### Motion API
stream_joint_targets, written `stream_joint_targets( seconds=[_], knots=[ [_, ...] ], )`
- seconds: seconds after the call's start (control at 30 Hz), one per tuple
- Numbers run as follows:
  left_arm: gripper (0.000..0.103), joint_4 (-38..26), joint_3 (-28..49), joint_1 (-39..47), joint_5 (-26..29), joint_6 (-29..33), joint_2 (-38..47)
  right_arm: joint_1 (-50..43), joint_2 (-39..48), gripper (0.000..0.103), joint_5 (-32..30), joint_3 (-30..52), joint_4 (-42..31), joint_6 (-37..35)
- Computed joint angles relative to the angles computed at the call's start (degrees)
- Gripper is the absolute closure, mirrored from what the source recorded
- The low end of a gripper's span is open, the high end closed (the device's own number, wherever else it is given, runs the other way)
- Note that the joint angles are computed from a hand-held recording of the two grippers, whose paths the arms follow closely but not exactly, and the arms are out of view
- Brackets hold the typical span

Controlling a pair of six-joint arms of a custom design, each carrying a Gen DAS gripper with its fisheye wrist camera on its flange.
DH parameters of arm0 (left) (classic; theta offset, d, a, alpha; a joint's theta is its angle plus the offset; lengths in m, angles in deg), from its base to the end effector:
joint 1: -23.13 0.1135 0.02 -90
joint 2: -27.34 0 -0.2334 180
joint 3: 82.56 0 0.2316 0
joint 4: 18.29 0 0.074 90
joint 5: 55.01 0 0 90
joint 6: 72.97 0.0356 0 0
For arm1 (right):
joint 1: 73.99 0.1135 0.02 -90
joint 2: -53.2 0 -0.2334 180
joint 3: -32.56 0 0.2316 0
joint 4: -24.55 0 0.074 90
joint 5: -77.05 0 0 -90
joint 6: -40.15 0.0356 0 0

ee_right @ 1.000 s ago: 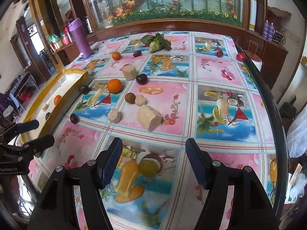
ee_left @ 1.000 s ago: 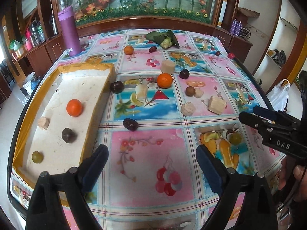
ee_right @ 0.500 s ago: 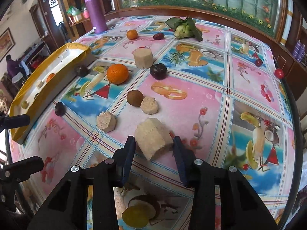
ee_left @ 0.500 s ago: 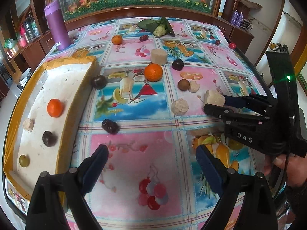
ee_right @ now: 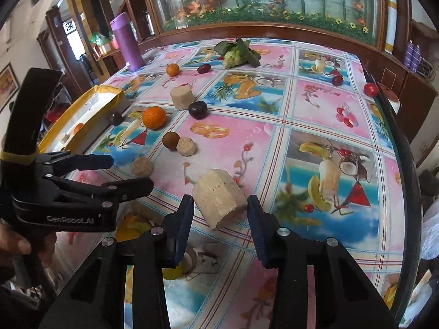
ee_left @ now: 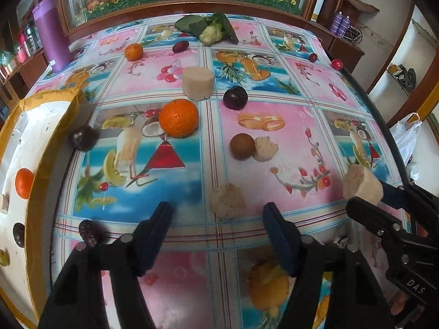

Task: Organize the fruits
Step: 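Grasp the beige cylindrical chunk with the right tool while the left tool approaches a beige lump, then close the left tool on the beige lump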

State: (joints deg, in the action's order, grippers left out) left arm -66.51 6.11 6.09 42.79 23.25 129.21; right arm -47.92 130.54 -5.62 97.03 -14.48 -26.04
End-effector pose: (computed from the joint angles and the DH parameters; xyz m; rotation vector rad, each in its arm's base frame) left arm 0.3292 -0.1059 0.1931 0.5787 2.5839 -0.2433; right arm 0.2374 0.1111 0.2036 0.0059 2.4789 0.2169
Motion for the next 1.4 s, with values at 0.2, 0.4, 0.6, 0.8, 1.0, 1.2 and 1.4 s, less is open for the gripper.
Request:
stream_joint_targets(
  seconds=[0.2,0.4,0.6,0.8,1.0,1.2,1.4],
  knots=[
    [0.072,-0.8,0.5,2.4,3.7,2.1,-0.1,0.0,-1.8,0.064,-0.2,-1.3,0.2,2.8],
    [0.073,-1.5,-2.4,4.7,6.5,4.5,-5.5,2.2,-3.6,0.064,2.2,-0.8,-1.7,4.5],
    [0.072,-4.1,-3.0,7.2,9.7,7.2,-7.0,6.9,-3.8,0.064,7.2,0.6,-5.3,6.3],
    [0.038,-1.1,-2.9,5.2,8.5,6.2,-4.3,9.1,-4.0,0.064,9.0,0.6,-7.7,9.0],
    [0.044,4.9,-4.4,3.5,6.9,5.2,-2.1,9.2,-6.6,0.064,9.7,-0.9,-9.0,10.4],
    [0.076,8.9,-6.9,3.8,4.9,7.9,-3.2,9.5,-8.7,0.064,10.1,-2.2,-8.9,11.8],
    [0.076,3.8,-7.8,7.1,9.4,8.8,-8.3,10.1,-10.0,0.064,10.7,-2.3,-9.1,12.2]
  ],
)
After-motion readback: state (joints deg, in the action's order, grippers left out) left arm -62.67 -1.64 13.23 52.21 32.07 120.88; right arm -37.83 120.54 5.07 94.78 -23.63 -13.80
